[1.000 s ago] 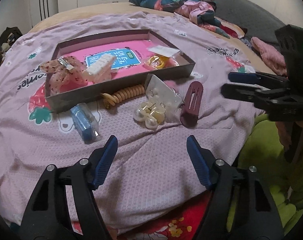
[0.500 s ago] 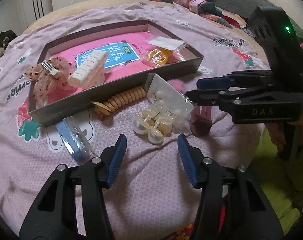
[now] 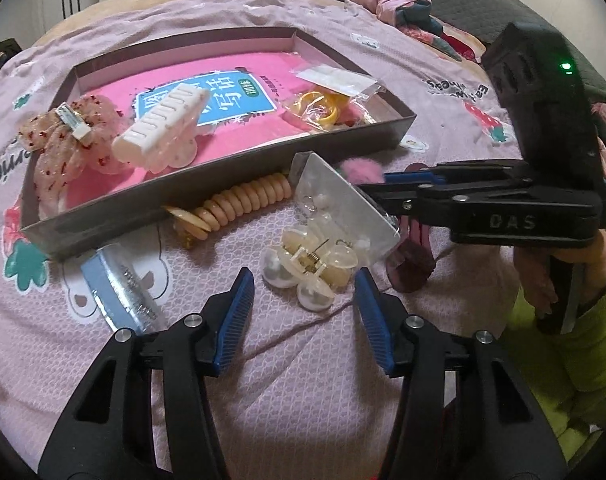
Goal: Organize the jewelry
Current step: 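Grasp the pink pom-pom with the right tool while the left approaches the pearl earrings, then close the left tool on the pearl earrings card while the right lifts the pom-pom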
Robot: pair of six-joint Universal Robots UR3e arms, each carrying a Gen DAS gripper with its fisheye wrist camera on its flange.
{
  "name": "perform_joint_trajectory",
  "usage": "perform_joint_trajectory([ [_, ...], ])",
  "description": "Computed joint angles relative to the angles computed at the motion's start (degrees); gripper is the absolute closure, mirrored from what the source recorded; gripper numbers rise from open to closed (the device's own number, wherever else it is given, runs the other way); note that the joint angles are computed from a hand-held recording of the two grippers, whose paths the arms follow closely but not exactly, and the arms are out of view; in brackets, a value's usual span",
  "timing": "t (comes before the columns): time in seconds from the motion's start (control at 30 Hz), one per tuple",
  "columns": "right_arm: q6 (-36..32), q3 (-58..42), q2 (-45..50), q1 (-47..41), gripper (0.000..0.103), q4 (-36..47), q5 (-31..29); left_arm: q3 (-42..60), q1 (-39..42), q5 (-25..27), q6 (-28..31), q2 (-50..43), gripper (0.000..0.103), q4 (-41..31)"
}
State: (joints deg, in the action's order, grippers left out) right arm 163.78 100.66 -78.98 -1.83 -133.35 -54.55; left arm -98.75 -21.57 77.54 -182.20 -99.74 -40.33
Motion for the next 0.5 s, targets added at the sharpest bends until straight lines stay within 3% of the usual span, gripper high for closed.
perform_joint_trajectory([
  [0.5,-0.43,7.94,-11.62,-5.65,0.077,-2.9,-0.56,2.61,-0.8,0.73,0.65,-2.05,0.063,0.37],
])
